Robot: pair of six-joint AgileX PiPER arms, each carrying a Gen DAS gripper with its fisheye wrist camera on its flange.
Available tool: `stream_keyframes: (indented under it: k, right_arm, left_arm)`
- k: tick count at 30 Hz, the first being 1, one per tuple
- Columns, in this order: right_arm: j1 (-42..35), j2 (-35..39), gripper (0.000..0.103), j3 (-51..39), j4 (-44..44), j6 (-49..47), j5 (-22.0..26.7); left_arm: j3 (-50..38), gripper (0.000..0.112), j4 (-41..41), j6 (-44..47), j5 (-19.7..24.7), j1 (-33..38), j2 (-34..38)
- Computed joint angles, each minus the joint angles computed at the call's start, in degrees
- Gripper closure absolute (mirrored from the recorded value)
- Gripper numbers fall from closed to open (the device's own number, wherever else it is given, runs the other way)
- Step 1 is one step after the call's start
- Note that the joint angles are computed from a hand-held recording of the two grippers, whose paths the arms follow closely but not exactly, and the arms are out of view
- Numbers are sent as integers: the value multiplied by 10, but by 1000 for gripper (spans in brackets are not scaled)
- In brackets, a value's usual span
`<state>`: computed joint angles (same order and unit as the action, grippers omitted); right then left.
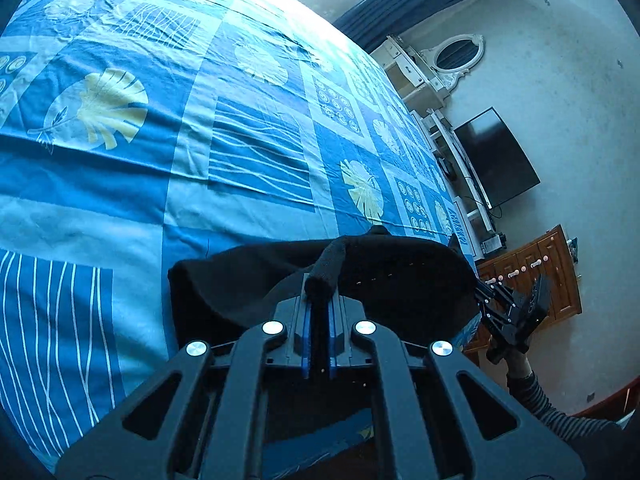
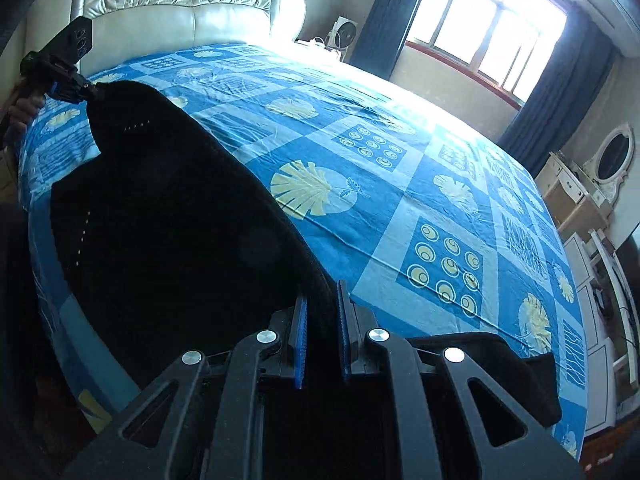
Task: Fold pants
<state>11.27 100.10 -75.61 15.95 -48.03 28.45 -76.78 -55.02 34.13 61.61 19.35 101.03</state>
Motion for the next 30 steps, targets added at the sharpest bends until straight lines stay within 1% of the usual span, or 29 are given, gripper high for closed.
stream_keyframes:
  k: [2,4,6,8,9,12,13,14,15,16,17,18,21,23,26,28,30]
  right_arm:
    - [10,-22,90,65,-17,2,-33]
    - [17,-30,90,111,-33,12,-57]
    - [21,-31,90,139,-39,21,-68]
    - [30,-30,89,167,-68,46,-93]
    - [30,-25,89,170,-75,55,-96]
    - [28,-30,80,189,-70,66,-103]
    - [22,-35,73,190,-56,63,-93]
    - [11,-41,67,187,-22,40,-78]
    - [-3,-48,64,188,22,7,-61]
    - [-21,-51,56,181,62,-17,-33]
    - [-42,-50,47,169,98,-33,5]
    - [-64,-45,46,157,133,-44,43]
    - [-132,-32,46,137,234,-62,138]
    - [-169,-19,46,131,299,-72,194]
    - [-204,13,46,116,373,-58,264]
    - [-217,33,46,110,411,-46,295]
    - [-224,42,46,115,437,-37,311]
  left_arm:
    - [66,107,-6,21,-14,9,-26]
    - [117,106,-15,38,-26,18,-35]
    - [159,104,-29,55,-35,25,-37]
    - [188,100,-23,58,-58,19,-43]
    - [203,100,-27,66,-68,17,-46]
    - [249,95,-60,84,-81,29,-70]
    - [260,92,-65,84,-79,35,-78]
    - [268,87,-62,78,-81,39,-88]
    - [278,82,-55,69,-85,42,-100]
    - [291,69,-54,65,-87,48,-113]
    - [307,61,-57,63,-89,58,-127]
    - [323,61,-67,68,-85,72,-140]
    - [358,61,-110,84,-46,114,-158]
    - [369,61,-128,81,-38,116,-164]
    - [372,61,-147,68,-58,84,-171]
    - [368,61,-162,66,-68,63,-162]
    - [363,58,-166,58,-82,41,-153]
